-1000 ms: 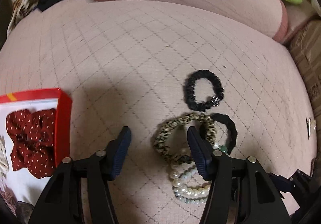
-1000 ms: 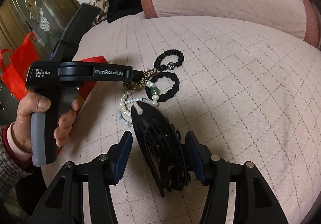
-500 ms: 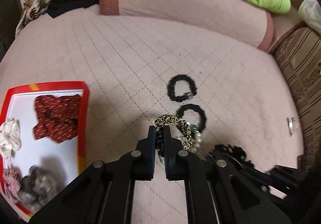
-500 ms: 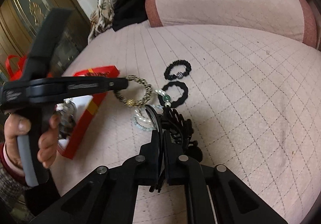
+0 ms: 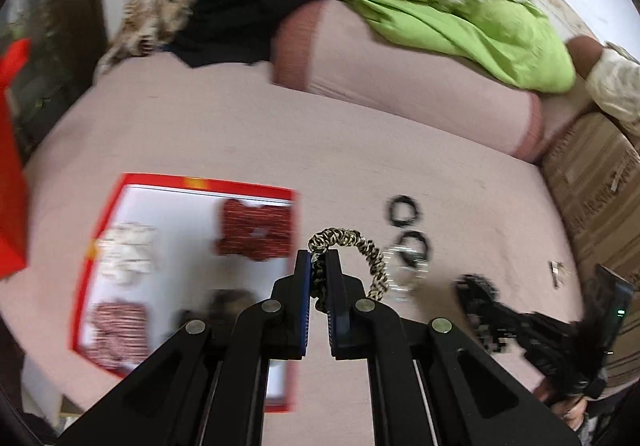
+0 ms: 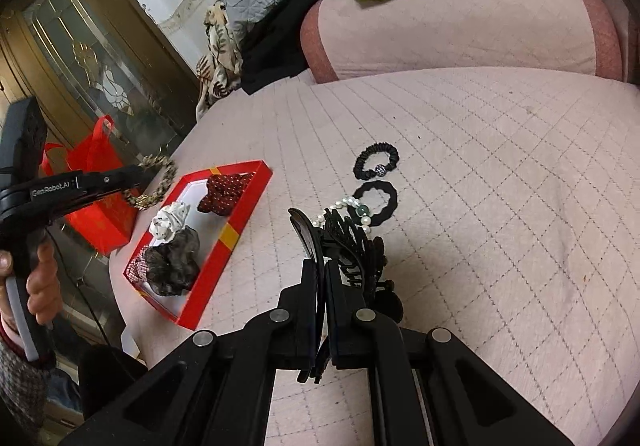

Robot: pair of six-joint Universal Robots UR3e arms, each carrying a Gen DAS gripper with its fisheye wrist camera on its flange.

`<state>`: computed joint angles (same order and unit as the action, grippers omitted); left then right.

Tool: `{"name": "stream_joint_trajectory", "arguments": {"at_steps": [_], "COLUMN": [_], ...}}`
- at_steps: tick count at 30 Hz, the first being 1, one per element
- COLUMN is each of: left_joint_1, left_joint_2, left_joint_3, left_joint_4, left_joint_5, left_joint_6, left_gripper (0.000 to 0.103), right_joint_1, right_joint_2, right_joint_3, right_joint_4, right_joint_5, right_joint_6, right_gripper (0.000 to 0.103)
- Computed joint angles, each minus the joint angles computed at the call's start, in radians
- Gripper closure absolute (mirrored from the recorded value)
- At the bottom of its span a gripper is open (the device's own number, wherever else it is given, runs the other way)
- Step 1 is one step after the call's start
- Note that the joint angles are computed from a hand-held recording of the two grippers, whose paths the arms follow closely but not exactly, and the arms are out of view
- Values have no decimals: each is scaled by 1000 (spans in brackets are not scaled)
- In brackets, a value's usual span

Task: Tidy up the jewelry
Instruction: 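Carry the bracelet and claw clip into the box and open both grippers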

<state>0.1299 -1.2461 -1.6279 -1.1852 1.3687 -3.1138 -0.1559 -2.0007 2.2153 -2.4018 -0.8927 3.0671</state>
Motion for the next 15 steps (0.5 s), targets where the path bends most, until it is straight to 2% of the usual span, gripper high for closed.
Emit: {"name": "stream_joint_trajectory", "arguments": {"at_steps": [4, 7, 11, 15], "left_joint_1": [223, 345, 414, 482], "left_joint_2": [76, 76, 26, -76], "left_joint_3": [-43, -80, -153, -212], "left_joint_4": [-48, -31, 87, 215], "left_joint_5": [-77, -136, -154, -212], "left_joint_6": [87, 115, 111, 84], "left_gripper": [96, 96, 96, 96], "right_joint_1": [100, 217, 364, 517], "right_joint_2": [26, 104, 295, 543], "right_joint_3": [-43, -116, -278, -549], "right_joint_4": [-57, -109, -158, -120], "right_joint_5": [-58, -120, -176, -273], "right_joint_6": [72, 131, 217, 259], "right_gripper": [98, 98, 98, 98]}}
